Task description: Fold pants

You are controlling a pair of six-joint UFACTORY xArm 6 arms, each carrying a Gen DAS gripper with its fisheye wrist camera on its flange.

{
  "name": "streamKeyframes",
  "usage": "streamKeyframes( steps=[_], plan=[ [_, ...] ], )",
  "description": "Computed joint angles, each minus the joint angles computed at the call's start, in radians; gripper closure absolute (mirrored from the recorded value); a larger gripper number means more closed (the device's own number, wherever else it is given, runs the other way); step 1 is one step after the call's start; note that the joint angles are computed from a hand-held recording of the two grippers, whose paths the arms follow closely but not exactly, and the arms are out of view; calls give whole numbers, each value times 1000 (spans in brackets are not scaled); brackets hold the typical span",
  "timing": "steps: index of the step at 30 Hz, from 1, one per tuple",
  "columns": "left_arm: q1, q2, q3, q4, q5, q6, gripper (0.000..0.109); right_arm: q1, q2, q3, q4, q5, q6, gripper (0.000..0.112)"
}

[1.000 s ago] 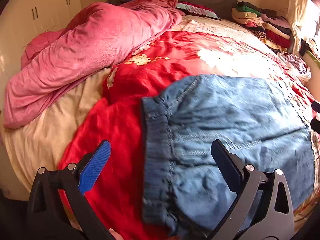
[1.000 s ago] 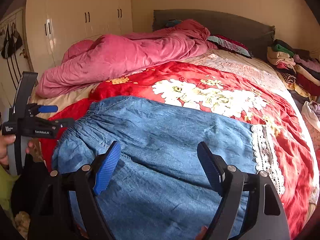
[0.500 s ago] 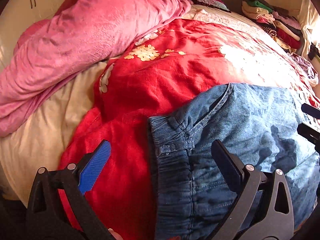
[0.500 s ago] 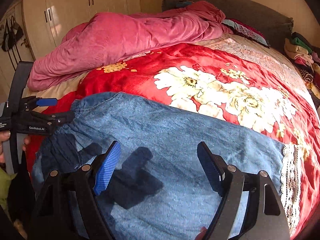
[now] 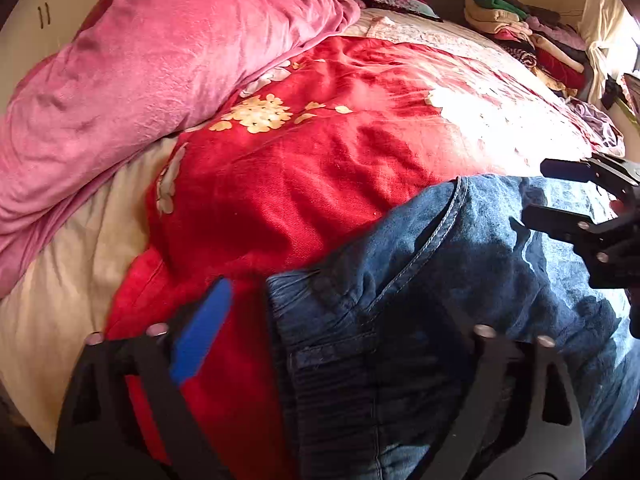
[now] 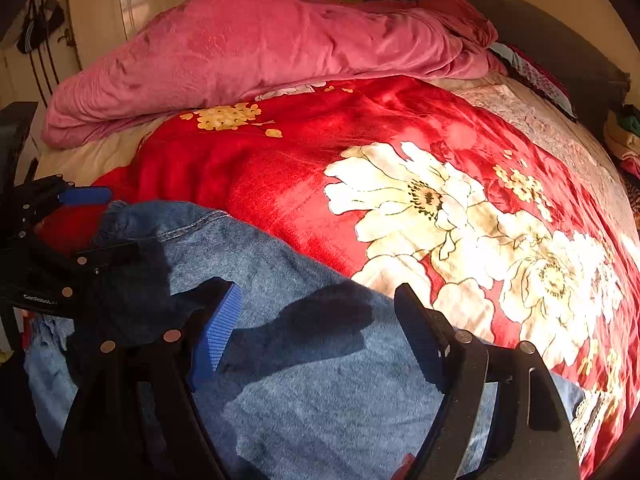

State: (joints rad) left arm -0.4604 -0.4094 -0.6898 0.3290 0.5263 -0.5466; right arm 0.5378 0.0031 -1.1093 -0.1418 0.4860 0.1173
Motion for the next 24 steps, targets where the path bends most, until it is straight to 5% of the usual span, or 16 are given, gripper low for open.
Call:
streamKeyframes(
  steps=[4,8,10,12,14,24],
  plan=[
    [5,20,-1,7,-27,2,73,5,67,-71,42,46,-92,35],
    [14,-4,23,-24,-68,32,77,13,110,-101,3,67,-114,37],
    [13,-32,39,-18,-86,35,79,19,111,-97,44,67,-135,57],
    [8,-73,58,-12,-105,31,79,34,89,-68,56,38,-153,89],
    [2,-106,70,3,-115,21,79,52,57,-35,-12,22,-107,103],
    [-59,-324,175,102,-121,-32,79,118,-372,322,-154,-150,189,104]
  ],
)
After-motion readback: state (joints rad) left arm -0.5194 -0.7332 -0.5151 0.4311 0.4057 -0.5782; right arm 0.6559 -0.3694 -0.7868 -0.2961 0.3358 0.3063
